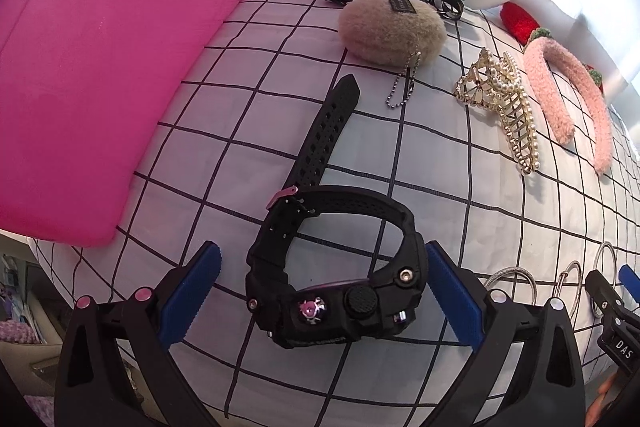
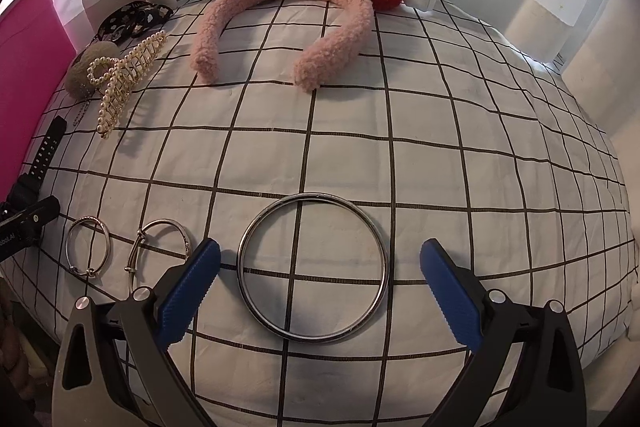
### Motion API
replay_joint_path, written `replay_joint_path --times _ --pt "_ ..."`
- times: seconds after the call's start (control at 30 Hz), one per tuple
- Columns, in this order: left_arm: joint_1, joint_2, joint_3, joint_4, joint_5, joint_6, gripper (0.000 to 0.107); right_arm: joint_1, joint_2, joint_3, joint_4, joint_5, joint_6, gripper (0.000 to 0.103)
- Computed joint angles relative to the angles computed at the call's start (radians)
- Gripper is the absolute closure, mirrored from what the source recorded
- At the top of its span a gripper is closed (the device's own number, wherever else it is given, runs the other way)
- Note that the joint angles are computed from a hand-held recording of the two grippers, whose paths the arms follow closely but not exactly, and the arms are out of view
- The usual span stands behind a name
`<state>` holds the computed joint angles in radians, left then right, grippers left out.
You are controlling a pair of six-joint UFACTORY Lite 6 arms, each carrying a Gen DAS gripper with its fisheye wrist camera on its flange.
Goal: Organize jewelry
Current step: 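Move the left tool to the black watch while the right tool approaches the large silver ring, then close the left tool on the black watch while the right tool grasps the large silver ring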
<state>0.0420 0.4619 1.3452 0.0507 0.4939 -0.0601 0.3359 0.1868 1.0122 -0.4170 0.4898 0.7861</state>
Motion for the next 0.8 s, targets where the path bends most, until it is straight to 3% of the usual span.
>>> replay_joint_path --times 0.2,0.3,0.37,0.43,0.47,0.8 --pt "-0.025 -0.009 -0.005 0.075 -0.008 -0.044 0.011 0.007 -0.022 -0.017 0.012 0.002 -0.001 0.009" --pt "-0.042 -0.032 -0.023 0.055 -0.011 -0.024 0.026 0.013 -0.056 -0.048 0.01 0.001 0.005 0.011" --pt "-0.063 -0.051 -0.035 0.089 -0.005 -0.052 0.031 0.015 -0.068 -0.058 0.007 0.0 0.008 0.014" --pt "-0.067 -0.053 -0.036 0.081 -0.008 -0.043 0.037 0.02 -0.086 -0.068 -0.01 -0.001 0.021 0.028" --pt "-0.068 -0.058 -0.04 0.059 -0.005 -0.029 0.038 0.019 -0.092 -0.068 -0.013 -0.001 0.018 0.032" --pt "-0.069 -0.074 -0.058 0.058 -0.008 -0.041 0.039 -0.001 -0.113 -0.086 0.023 -0.033 -0.009 0.032"
